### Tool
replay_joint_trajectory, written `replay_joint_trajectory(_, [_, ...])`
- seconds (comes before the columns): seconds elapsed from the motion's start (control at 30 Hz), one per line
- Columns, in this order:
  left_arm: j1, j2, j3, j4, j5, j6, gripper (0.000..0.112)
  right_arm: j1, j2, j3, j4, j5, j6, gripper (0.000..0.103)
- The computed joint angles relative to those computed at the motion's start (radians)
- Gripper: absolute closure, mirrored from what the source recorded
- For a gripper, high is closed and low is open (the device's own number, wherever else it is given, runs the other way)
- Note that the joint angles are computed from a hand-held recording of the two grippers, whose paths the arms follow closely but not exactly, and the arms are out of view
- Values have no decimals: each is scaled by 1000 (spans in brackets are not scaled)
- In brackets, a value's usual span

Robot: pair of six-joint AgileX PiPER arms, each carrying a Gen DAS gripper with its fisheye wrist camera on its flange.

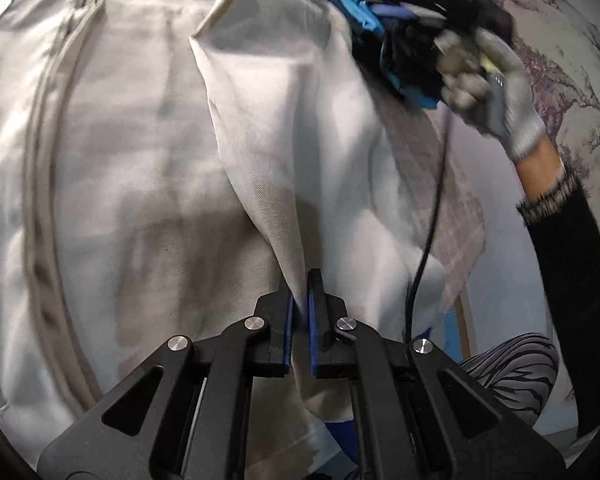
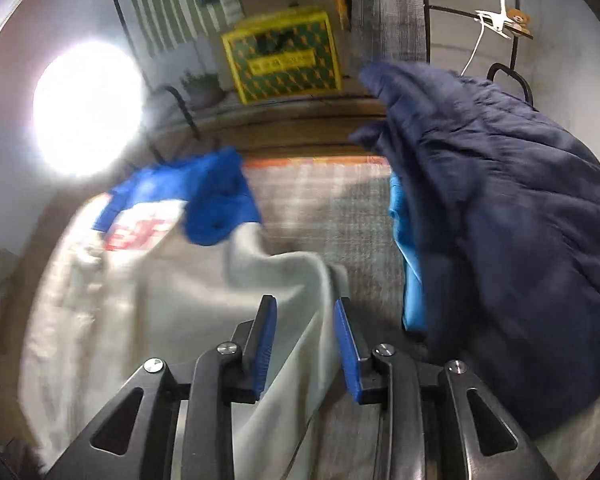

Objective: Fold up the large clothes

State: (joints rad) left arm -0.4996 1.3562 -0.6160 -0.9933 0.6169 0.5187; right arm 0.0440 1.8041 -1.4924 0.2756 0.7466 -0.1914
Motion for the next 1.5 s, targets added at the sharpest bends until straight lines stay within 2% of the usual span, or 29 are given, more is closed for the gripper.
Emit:
replay_joint_trajectory(0.03, [0,-23,6,10,0,-14,101,-19,-45,36,54,13,-41,72])
replay_joint_trajectory(0.1, [3,-77,33,13,4,-25,77,-66,-159,129,163,53,-123,70])
replay_joint_trajectory(0.13, [1,-95,35,22,10,-41,74,-99,-234,191,222,86,-170,70])
replay_joint_trajectory(0.3, [-38,-182,98,71,19,-104,74,-196,-516,436,341,225,-283,62])
replay_joint_trajectory(0.43, [-26,-194,154,1,43,-72,74,-273,-741,642,387,363,-351,56])
replay_joint_trajectory(0.5, [-28,-204,177,-34,53,-60,74,-281,-835,759,410,400,-372,48])
replay_joint_trajectory(0.53, [-31,-227,192,-29,56,-74,74,-266,-869,817,414,402,-372,47])
replay_joint_trajectory(0.63, [-30,-236,214,-74,60,-53,74,-182,-889,929,406,348,-352,47])
replay_joint_trajectory(0.73, [-16,-215,235,-160,67,5,75,-57,-856,1018,412,243,-316,47])
replay_joint_trajectory(0.8, [-36,-200,239,-192,53,21,88,-16,-797,1038,427,186,-323,48])
replay_joint_trajectory(0.83, [-38,-196,245,-211,52,42,91,7,-767,1048,438,157,-328,49])
replay_joint_trajectory(0.87, [-42,-191,247,-234,52,59,95,44,-735,1057,446,124,-325,61])
replay_joint_trajectory(0.9, [-37,-196,249,-239,57,63,100,63,-707,1057,457,106,-334,87])
replay_joint_trajectory(0.93, [-39,-200,250,-245,55,61,101,91,-693,1061,467,94,-333,94])
replay_joint_trajectory(1.0, [-34,-206,249,-279,71,74,103,148,-727,1045,397,74,-245,101])
replay_joint_trajectory(1.07, [-54,-216,241,-316,77,83,103,172,-802,1019,328,107,-179,103])
replay_joint_trajectory(1.13, [-115,-216,224,-358,60,92,103,132,-895,981,275,198,-148,103])
replay_joint_trajectory(1.17, [-149,-211,215,-361,39,91,103,85,-932,962,268,258,-161,103])
replay_joint_trajectory(1.23, [-262,-168,175,-326,-50,56,103,37,-981,939,228,322,-162,103])
replay_joint_trajectory(1.3, [-314,-125,156,-272,-99,10,103,81,-974,956,169,292,-98,103])
replay_joint_trajectory(1.43, [-319,-105,154,-196,-103,-31,103,292,-854,1033,35,118,117,103])
replay_joint_trajectory(1.5, [-341,-143,139,-50,-115,-154,103,323,-823,1045,44,84,112,100])
